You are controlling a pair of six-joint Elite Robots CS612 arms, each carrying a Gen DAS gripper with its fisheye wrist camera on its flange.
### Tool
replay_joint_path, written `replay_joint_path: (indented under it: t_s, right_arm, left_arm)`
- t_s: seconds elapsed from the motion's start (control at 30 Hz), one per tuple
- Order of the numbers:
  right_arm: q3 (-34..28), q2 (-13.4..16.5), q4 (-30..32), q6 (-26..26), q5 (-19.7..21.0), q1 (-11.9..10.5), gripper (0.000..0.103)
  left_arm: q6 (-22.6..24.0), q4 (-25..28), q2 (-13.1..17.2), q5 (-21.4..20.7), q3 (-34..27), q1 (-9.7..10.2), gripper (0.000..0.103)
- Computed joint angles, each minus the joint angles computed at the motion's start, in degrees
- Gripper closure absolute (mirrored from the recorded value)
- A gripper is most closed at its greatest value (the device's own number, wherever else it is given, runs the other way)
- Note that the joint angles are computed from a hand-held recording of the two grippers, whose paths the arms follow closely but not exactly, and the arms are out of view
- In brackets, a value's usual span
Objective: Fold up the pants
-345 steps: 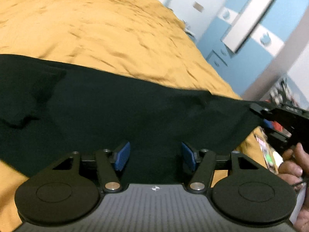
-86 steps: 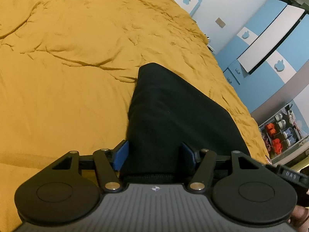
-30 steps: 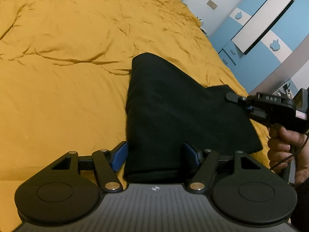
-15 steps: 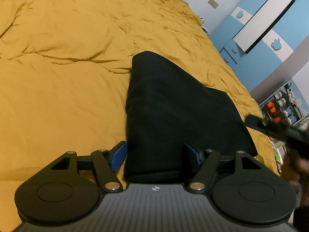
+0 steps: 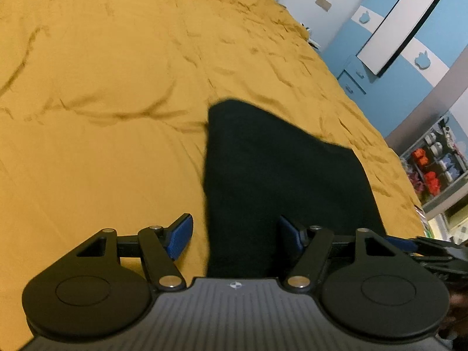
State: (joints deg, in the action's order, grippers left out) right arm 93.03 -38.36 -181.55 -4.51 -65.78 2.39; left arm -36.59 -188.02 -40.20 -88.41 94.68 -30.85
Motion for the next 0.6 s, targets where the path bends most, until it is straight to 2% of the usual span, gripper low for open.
replay_joint_path:
  t_s: [0.17, 0.3, 0.43, 0.5, 0.6]
  right_arm:
    - [-1.7, 0.6, 0.4, 7.4, 5.9, -1.4, 0.042]
    - [-4.8, 2.2, 2.2, 15.1, 12.9, -2.3, 0.041]
    - [-7.8, 4.3, -0.2, 26.2, 22.2, -3.8, 0.039]
    - [-8.3, 4.6, -3.4, 29.5, 23.2, -4.2, 0.036]
    - [-8.5, 3.9, -3.1, 29.2, 21.7, -4.3, 0.033]
  left_arm:
    - [1.6, 1.2, -0.3, 1.6, -1.1, 0.74, 0.027]
    - [2.9, 2.6, 0.2, 1.4, -2.7, 1.12, 0.027]
    - [2.8, 3.3, 1.1, -0.1, -4.2, 1.51, 0.027]
    - [3.0, 3.4, 1.6, -1.2, -4.8, 1.75, 0.027]
    - [3.9, 4.0, 2.3, -2.3, -5.7, 1.96, 0.027]
